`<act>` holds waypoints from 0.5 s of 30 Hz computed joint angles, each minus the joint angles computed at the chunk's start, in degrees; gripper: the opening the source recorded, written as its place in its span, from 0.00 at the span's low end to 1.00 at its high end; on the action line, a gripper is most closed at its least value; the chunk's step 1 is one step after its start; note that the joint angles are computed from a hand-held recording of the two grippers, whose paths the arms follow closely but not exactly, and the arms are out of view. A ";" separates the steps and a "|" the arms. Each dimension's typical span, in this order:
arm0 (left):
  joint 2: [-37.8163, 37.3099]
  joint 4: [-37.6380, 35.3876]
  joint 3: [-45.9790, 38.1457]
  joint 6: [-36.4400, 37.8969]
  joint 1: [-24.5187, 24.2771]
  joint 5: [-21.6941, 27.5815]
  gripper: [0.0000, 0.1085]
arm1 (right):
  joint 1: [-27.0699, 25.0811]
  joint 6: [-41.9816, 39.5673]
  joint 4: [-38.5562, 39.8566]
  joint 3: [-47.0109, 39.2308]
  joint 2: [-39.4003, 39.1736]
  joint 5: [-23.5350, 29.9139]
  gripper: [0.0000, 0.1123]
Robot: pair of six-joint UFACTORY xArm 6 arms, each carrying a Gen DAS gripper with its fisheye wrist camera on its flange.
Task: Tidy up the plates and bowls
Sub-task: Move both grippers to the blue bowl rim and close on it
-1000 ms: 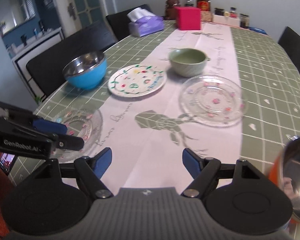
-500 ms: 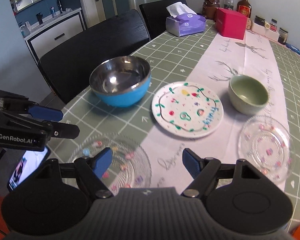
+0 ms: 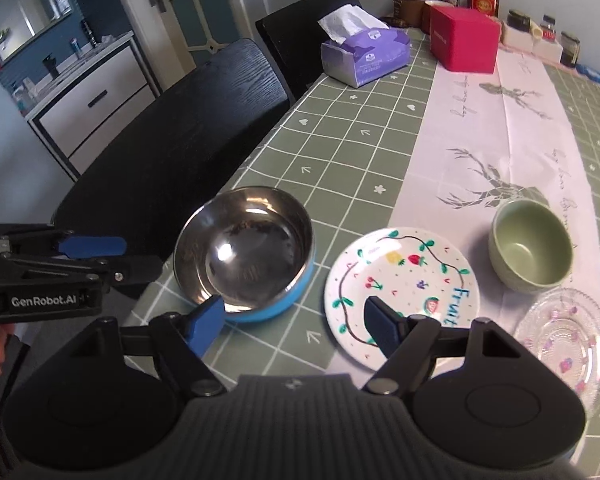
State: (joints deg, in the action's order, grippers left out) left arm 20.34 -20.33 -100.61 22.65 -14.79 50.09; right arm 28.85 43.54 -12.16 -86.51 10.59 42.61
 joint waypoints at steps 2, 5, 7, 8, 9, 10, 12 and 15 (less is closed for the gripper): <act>2.70 1.91 -3.49 -1.67 -0.06 2.43 0.62 | -0.46 -0.46 1.94 -2.51 2.05 0.97 0.65; 5.10 3.15 -5.93 -2.87 -0.17 3.88 0.62 | -1.24 -0.41 4.97 -4.96 4.31 1.67 0.63; 5.76 3.66 -6.06 -3.49 -0.20 3.43 0.62 | -1.52 -0.07 5.96 -6.58 5.78 2.32 0.62; 6.05 3.75 -6.10 -3.98 -0.19 3.11 0.62 | -1.70 0.04 6.41 -7.40 6.57 2.57 0.62; 6.41 3.57 -6.26 -4.63 -0.13 2.92 0.62 | -1.84 0.21 6.73 -8.06 7.26 2.78 0.62; 6.96 3.22 -6.82 -5.18 0.01 3.23 0.62 | -2.00 0.15 7.17 -8.83 8.02 3.17 0.60; 8.77 3.17 -9.08 -6.42 0.16 4.64 0.62 | -2.20 0.67 7.08 -10.39 9.49 4.53 0.56; 10.47 3.74 -10.79 -8.76 0.04 5.22 0.57 | -2.75 0.80 8.93 -10.96 10.80 4.75 0.53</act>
